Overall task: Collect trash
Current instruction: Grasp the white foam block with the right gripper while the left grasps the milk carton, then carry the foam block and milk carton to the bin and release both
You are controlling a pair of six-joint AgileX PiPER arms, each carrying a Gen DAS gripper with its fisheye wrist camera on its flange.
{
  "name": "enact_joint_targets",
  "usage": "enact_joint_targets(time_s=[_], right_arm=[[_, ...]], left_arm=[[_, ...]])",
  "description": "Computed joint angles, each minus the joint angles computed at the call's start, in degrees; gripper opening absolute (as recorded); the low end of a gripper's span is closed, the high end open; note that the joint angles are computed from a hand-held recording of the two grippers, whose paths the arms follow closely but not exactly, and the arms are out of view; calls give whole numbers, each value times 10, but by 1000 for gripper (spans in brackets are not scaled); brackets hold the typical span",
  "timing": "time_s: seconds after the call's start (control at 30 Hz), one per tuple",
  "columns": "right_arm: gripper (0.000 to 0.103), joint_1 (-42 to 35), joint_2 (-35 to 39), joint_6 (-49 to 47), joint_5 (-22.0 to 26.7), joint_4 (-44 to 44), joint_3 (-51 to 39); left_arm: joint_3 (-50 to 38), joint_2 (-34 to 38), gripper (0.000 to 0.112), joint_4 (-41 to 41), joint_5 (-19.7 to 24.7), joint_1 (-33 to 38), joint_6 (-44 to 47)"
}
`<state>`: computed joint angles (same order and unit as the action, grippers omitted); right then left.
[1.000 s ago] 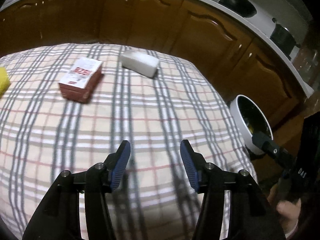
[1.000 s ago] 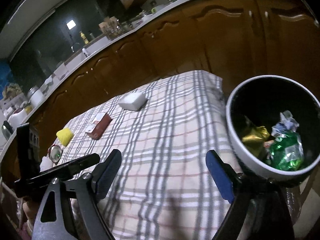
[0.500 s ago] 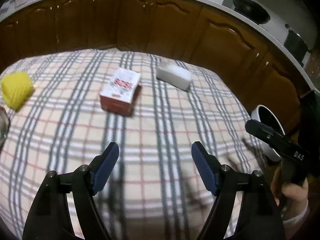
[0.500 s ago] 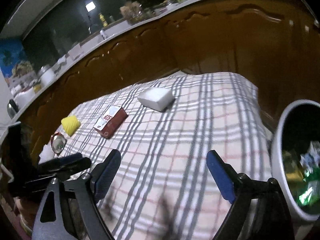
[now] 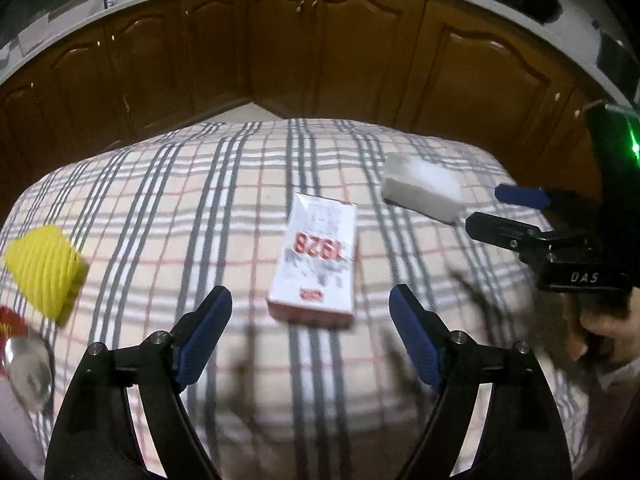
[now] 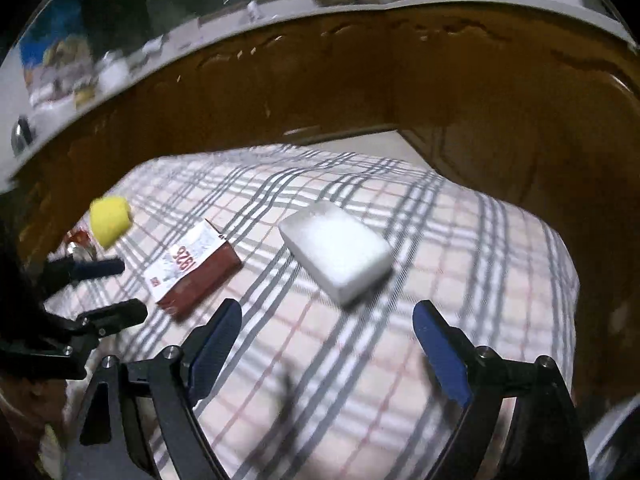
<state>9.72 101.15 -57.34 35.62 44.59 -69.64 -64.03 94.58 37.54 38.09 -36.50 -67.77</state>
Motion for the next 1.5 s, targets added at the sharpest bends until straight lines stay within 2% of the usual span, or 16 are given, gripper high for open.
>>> enact_joint_targets(time_s=[0.17,0.23,0.33,0.43,0.5,0.63,0.77,0.93,1.07,1.2,1.5], right_arm=[[89,40,57,50,-18,-84,-74],[89,47,83,71,-9,-111,-113],[86,51,132,110,30,-155,-187],[65,52,150,123,50,-171,-212],[63,50,133,115,35,-155,-186],[60,29,70,75,20,-89,-101],[60,-15,-9,16,28,7,3],[60,-109,-118,-55,55,107,149],[60,-202,-187,-106,94,163,239],[60,-286,-240,-134,133,182,294],[60,-443,-314,-167,241,194,345]], left_arm=[[-22,27,83,-24,-20,31,49],[-35,40,83,-22,-15,31,63],[-47,57,83,-3,-7,27,57],[-55,69,77,26,9,10,34],[-60,77,47,17,7,9,49],[-60,76,47,15,3,-2,39],[-38,44,47,14,-24,-34,3],[-16,13,47,20,-48,-91,-46],[-31,19,47,36,-30,-150,-86],[-47,26,47,46,-14,-201,-119],[-98,56,47,35,26,-256,-113]])
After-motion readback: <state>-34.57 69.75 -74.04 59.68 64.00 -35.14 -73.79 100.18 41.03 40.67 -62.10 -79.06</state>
